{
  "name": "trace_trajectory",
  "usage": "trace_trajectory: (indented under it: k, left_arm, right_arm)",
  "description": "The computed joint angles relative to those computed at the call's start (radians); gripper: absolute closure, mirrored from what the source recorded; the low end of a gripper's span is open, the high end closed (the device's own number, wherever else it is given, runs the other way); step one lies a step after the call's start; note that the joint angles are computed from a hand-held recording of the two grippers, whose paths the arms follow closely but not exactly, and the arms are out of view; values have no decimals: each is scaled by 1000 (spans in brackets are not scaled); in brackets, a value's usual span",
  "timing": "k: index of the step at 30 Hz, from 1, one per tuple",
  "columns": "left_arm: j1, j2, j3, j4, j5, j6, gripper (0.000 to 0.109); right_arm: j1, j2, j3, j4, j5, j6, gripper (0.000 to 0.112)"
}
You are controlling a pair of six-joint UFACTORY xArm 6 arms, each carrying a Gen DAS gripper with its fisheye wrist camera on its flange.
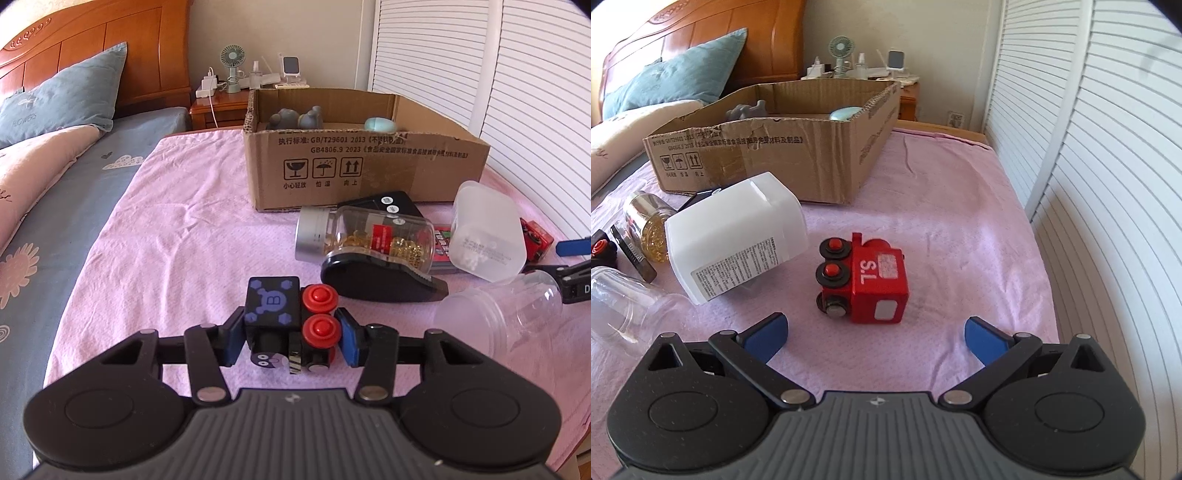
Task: Organize rigid objects
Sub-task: 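Close the left gripper on the black B car while the right gripper grasps the red SL train, then carry the car and train into the box and open both grippers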
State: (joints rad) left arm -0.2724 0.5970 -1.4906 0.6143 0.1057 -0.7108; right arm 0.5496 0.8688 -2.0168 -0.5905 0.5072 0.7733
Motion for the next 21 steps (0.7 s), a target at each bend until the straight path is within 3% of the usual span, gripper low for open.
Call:
trace_trajectory:
  k: [3,8,15,21]
  left_arm:
    - [-1,2,-4,0,4,-6,59]
    - [-1,9,-16,-6,9,-5,59]
    - [-3,24,-40,-14,22,2,59]
    - [-7,19,-29,-127,17,108,59]
  right_arm:
    - [-6,35,-52,43,-10,-62,16]
    - [-10,71,-109,65,-24,-104,36]
    - [-10,107,-168,77,-14,-115,44]
    - [2,127,-221,81,41,-145,56]
